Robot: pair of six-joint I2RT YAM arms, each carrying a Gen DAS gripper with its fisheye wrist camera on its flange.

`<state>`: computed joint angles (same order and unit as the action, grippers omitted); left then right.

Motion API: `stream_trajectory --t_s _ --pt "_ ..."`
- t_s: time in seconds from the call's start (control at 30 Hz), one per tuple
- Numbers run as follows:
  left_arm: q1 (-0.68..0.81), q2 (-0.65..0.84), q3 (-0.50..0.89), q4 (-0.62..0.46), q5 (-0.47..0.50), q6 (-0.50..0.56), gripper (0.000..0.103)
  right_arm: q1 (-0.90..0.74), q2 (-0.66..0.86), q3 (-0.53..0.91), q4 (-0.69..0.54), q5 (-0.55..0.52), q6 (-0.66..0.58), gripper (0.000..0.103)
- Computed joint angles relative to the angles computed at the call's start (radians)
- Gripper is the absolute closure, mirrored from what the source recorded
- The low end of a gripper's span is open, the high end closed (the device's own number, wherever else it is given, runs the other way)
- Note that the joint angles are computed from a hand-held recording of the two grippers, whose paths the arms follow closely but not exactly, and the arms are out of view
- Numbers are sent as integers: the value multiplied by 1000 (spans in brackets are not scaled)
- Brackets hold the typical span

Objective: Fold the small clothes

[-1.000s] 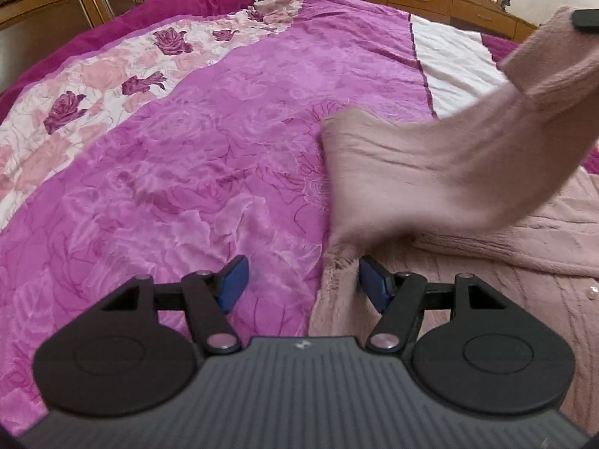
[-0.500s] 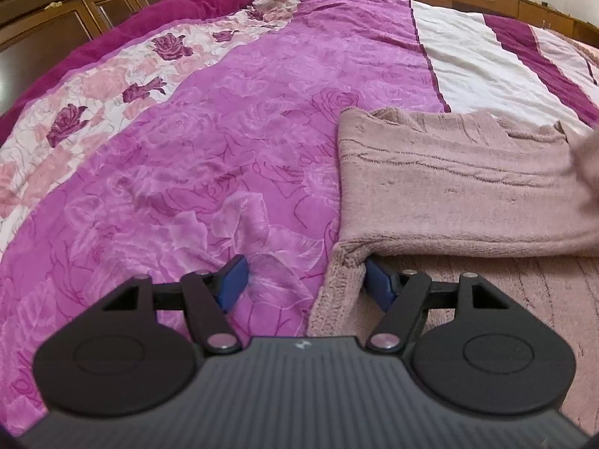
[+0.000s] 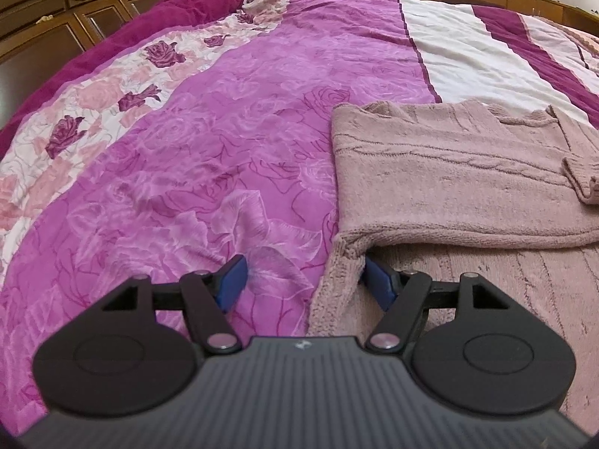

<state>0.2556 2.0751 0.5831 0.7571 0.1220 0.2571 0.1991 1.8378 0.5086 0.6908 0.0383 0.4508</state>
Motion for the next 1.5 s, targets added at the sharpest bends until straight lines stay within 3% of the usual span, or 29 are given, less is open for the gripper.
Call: stream_trajectory --t_s 0.07,0.33,0.67,0.73,0.8,0.97,1.3,1.5 --pt "-2 -1 -2 1 -4 -4 33 29 -49 -10 -25 8 -25 53" --pt "-1 -3 -9 6 -2 -1 33 152 -21 20 -24 60 -105 32" --pt "6 5 -2 5 12 -3 33 214 162 157 -51 123 -133 27" --pt "7 7 -2 7 13 -2 32 228 191 168 -37 157 -148 32" --pt "7 6 -3 8 12 -2 32 244 210 177 -29 210 -153 49" --pt "5 8 -3 8 9 -3 32 232 193 134 41 219 -141 88" --pt "6 9 -3 10 11 -2 32 142 81 -66 219 274 -17 91" --pt "8 10 -2 8 14 -3 32 3 78 -119 216 259 128 90"
